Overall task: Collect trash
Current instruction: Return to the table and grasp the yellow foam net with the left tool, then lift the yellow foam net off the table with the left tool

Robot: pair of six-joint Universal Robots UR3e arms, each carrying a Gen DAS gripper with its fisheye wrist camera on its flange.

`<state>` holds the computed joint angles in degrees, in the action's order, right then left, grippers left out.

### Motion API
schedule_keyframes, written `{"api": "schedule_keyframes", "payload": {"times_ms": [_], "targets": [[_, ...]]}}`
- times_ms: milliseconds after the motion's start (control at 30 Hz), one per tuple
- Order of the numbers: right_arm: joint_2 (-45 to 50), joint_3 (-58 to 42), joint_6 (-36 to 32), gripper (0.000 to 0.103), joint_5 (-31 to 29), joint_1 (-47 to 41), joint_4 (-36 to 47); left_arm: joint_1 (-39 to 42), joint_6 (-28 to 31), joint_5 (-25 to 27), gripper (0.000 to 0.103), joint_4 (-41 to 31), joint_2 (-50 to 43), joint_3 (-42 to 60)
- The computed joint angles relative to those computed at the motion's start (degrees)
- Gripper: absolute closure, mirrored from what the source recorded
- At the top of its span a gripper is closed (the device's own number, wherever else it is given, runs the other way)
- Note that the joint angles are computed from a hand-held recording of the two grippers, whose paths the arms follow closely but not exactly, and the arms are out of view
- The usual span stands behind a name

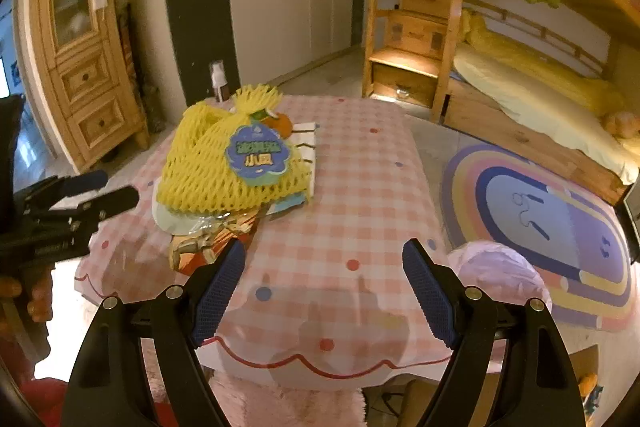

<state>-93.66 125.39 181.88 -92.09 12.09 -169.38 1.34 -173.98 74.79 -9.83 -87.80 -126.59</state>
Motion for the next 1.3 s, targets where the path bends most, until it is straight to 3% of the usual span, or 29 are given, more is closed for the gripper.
{"api": "schedule_keyframes", "payload": {"times_ms": [233,333,600,733,1000,1300], "targets": [[1.4,-1.2,0.0,0.022,-0.4,-0.5,1.1,0.3,-0.6,-1.3,0.021,1.8,-9.9,6.3],[1.6,-1.1,-0.4,0.022,-0.1,-1.4,1.2,-0.6,-0.8,-1.5,0.007,1.5,-14.6,11.2],[1.8,-0.2,-0.5,0.022,1.3,-3.3,0.7,-3.1,1.8,0.0,0.008,-2.8,-22.9,22.2],[0.6,0.8,-1.0,0.022,2.5,-4.7,0.9,-3.0,2.6,-1.1,0.025,-4.9,-23.1,23.6],[-1.7,2.9,-0.8,0.022,3.6,-5.8,0.0,-6.1,5.0,1.7,0.091,-5.0,-20.8,23.0],[-7.9,7.1,-1.1,0.022,5.6,-8.9,-0.1,-9.3,3.8,0.9,0.096,1.5,-15.3,20.5]]}}
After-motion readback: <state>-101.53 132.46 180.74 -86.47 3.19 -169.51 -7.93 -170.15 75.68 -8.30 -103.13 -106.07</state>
